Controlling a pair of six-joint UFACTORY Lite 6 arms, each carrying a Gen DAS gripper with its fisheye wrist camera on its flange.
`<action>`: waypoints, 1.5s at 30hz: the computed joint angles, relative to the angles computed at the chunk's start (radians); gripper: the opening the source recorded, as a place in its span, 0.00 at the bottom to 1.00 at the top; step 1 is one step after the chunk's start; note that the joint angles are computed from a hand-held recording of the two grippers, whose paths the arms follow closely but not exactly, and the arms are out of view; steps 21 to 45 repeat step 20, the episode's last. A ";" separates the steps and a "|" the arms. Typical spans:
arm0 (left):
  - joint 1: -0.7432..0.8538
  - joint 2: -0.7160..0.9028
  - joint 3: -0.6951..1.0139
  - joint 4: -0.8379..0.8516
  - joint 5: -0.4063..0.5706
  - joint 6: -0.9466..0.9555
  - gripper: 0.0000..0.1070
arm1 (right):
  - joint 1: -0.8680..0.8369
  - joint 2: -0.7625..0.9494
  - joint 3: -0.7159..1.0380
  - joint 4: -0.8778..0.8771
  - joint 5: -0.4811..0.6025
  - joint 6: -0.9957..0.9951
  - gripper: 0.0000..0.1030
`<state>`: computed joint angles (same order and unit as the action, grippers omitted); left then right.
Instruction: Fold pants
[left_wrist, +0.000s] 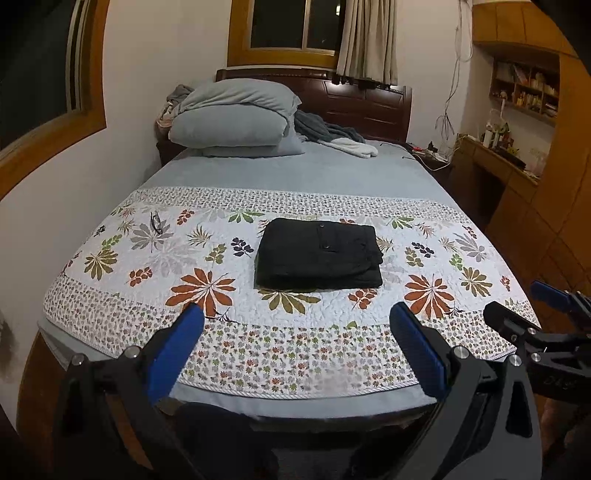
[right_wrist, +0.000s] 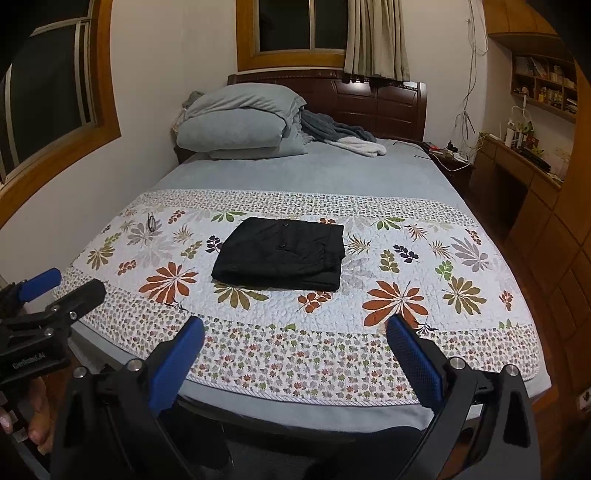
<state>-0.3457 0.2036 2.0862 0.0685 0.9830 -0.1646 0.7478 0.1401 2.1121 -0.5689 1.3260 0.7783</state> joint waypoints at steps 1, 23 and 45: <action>-0.001 0.004 0.006 0.004 0.000 -0.001 0.94 | 0.002 0.001 0.000 -0.002 -0.001 0.003 0.97; -0.014 0.051 0.141 0.027 0.056 -0.014 0.94 | -0.007 -0.023 -0.009 -0.013 -0.005 0.003 0.97; -0.014 0.051 0.141 0.027 0.056 -0.014 0.94 | -0.007 -0.023 -0.009 -0.013 -0.005 0.003 0.97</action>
